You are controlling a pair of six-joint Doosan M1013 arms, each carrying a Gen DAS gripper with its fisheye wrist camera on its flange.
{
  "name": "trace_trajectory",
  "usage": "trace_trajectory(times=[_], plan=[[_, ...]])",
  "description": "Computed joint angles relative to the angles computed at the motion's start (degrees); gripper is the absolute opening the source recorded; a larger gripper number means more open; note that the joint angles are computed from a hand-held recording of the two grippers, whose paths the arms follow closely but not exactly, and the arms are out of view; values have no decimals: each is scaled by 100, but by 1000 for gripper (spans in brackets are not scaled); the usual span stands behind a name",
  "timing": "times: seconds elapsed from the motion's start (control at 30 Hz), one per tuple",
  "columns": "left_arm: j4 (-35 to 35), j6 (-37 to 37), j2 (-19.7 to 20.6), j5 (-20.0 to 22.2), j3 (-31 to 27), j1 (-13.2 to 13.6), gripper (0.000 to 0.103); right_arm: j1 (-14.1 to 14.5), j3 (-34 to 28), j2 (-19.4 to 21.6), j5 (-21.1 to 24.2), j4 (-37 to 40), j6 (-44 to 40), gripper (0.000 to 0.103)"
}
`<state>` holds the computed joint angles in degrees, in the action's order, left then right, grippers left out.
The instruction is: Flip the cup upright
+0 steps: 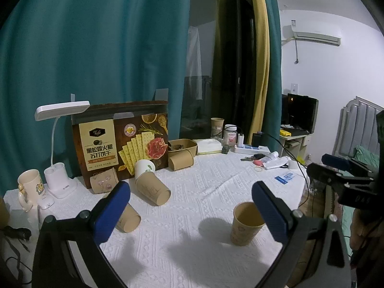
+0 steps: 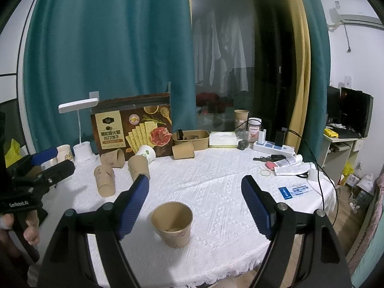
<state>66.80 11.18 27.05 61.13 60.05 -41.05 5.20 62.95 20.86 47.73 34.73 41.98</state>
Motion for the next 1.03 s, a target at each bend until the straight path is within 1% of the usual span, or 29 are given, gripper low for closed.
trace_trajectory(times=[0.67,1.03], plan=[[16,41,12,-33,-31,-29,101,-8,-5,2,27,3,18,77],[-109,147,53,-92,-105,-32,101,-2,-2,1,58,-65,78,77]])
